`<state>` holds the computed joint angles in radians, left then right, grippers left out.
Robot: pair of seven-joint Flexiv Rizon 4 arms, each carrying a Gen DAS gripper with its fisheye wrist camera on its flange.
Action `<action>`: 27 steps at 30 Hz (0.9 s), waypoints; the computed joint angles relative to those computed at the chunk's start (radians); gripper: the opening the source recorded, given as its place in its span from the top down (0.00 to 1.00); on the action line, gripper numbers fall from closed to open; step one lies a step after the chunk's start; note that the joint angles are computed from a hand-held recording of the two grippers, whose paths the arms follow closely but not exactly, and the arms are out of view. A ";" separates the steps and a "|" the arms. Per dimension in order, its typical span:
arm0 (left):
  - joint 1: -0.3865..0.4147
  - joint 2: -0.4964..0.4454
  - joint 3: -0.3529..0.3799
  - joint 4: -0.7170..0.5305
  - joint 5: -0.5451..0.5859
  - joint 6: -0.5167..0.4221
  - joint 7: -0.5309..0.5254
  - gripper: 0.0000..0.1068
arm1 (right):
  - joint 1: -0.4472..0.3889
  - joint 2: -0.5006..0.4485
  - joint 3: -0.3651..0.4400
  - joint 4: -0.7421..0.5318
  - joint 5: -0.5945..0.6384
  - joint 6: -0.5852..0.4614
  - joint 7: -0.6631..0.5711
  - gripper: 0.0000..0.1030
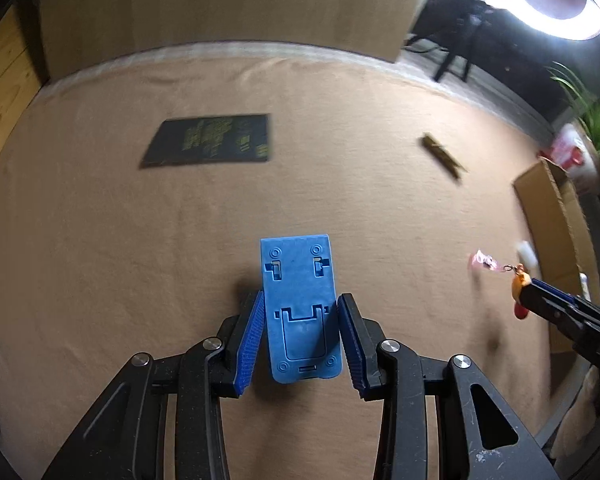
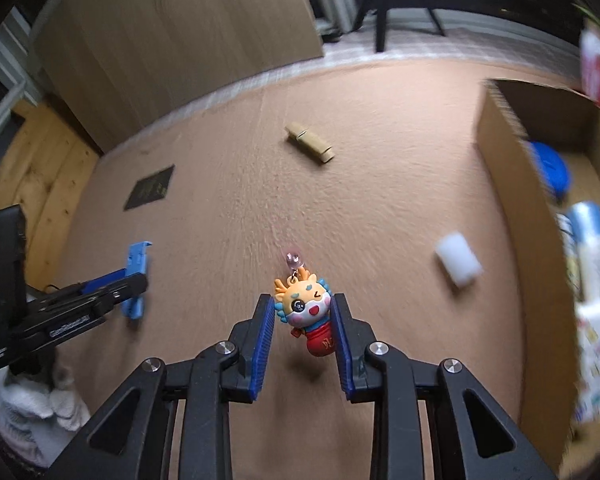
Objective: Organize objects
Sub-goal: 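Carry phone stand and keychain figure into the box and open both grippers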
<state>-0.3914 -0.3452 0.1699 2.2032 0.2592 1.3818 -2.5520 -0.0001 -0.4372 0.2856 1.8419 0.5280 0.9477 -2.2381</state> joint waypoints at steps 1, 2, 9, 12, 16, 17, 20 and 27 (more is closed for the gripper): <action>-0.005 0.002 -0.004 -0.011 0.003 -0.006 0.005 0.62 | -0.015 0.015 0.003 0.005 0.012 -0.003 -0.012 0.75; -0.009 -0.002 -0.008 -0.028 0.005 -0.010 0.007 0.62 | -0.029 0.034 0.003 0.014 0.025 0.000 -0.027 0.75; 0.011 -0.075 -0.068 -0.198 -0.042 -0.031 0.154 0.62 | -0.097 0.121 -0.050 0.017 0.125 -0.009 -0.095 0.75; -0.002 -0.120 -0.092 -0.294 -0.067 -0.054 0.218 0.62 | -0.119 0.140 -0.083 0.009 0.146 -0.015 -0.106 0.75; -0.024 -0.186 -0.118 -0.435 -0.103 -0.098 0.302 0.62 | -0.136 0.139 -0.122 -0.004 0.138 0.009 -0.101 0.75; -0.031 -0.202 -0.123 -0.469 -0.111 -0.111 0.321 0.62 | -0.140 0.134 -0.130 -0.008 0.132 0.016 -0.096 0.75; -0.059 -0.271 -0.134 -0.613 -0.125 -0.174 0.387 0.62 | -0.166 0.115 -0.145 -0.030 0.119 0.022 -0.088 0.75; -0.083 -0.456 -0.163 -0.921 -0.197 -0.318 0.505 0.62 | -0.211 0.060 -0.146 -0.087 0.082 0.024 -0.071 0.75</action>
<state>-0.4740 -0.8011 0.0070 1.2827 0.0625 1.0634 -2.0474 -0.2112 -0.3777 0.1393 1.7544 0.6101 0.9719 -2.3089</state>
